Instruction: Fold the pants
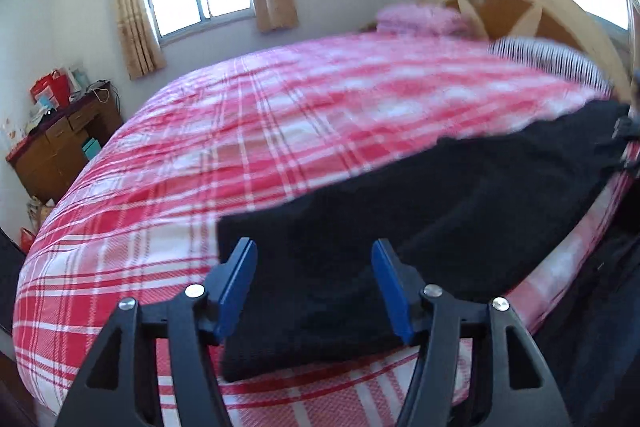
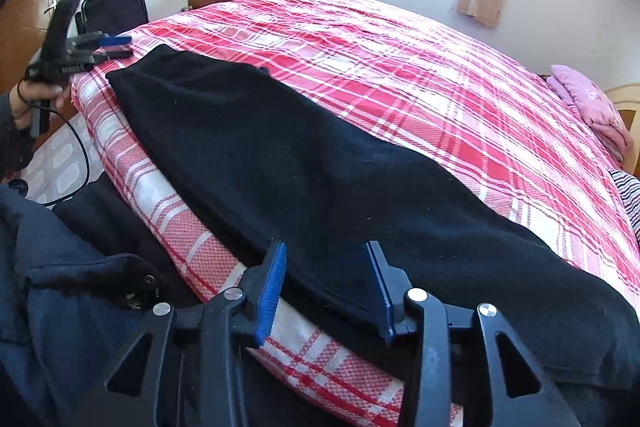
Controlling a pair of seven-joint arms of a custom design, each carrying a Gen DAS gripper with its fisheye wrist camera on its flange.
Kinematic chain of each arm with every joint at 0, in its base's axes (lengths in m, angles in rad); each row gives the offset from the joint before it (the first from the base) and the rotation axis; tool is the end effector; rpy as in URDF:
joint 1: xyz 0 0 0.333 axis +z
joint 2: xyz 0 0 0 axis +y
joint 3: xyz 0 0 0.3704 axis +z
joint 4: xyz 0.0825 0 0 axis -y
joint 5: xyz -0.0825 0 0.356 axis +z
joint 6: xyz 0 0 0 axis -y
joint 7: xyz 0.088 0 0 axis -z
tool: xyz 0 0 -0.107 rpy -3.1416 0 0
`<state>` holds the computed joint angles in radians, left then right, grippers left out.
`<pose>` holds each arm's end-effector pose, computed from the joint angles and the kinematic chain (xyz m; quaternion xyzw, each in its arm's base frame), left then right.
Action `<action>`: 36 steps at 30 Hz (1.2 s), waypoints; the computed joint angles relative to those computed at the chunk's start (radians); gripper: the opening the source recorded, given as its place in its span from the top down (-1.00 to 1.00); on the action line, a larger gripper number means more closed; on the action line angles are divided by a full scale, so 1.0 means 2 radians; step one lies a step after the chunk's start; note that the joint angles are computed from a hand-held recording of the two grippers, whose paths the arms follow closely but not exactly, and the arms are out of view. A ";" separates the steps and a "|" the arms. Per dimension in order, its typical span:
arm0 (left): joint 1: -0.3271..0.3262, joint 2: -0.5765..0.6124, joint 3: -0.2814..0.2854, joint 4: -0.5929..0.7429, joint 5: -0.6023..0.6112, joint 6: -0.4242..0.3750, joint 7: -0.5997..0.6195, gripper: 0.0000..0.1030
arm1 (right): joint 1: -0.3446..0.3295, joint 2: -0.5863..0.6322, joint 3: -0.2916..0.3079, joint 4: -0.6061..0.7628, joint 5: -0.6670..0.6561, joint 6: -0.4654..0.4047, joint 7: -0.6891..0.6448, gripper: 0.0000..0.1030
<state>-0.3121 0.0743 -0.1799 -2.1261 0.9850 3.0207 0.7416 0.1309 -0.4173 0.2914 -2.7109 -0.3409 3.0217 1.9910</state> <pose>0.4696 -0.3190 0.5193 -0.4261 0.7987 -0.3225 0.2767 0.3363 0.1897 0.4968 -0.7636 0.5365 -0.2450 0.2626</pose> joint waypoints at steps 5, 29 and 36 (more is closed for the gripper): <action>-0.001 0.012 0.005 -0.007 -0.027 -0.025 0.015 -0.31 | 0.000 -0.014 -0.010 -0.010 0.009 -0.002 0.001 0.18; -0.052 0.168 -0.125 0.233 -0.242 -0.041 0.245 -0.81 | -0.201 -0.322 -0.086 -0.136 0.075 -0.103 0.130 0.11; -0.095 0.271 -0.223 0.373 -0.318 -0.129 0.433 -0.81 | -0.219 -0.359 -0.157 -0.156 0.123 -0.114 0.126 0.11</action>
<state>-0.5023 0.6164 -0.6252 -1.3800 0.3492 2.7631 1.6077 -0.3076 -1.1348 -0.0236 -3.0224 -0.0945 2.7944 2.2440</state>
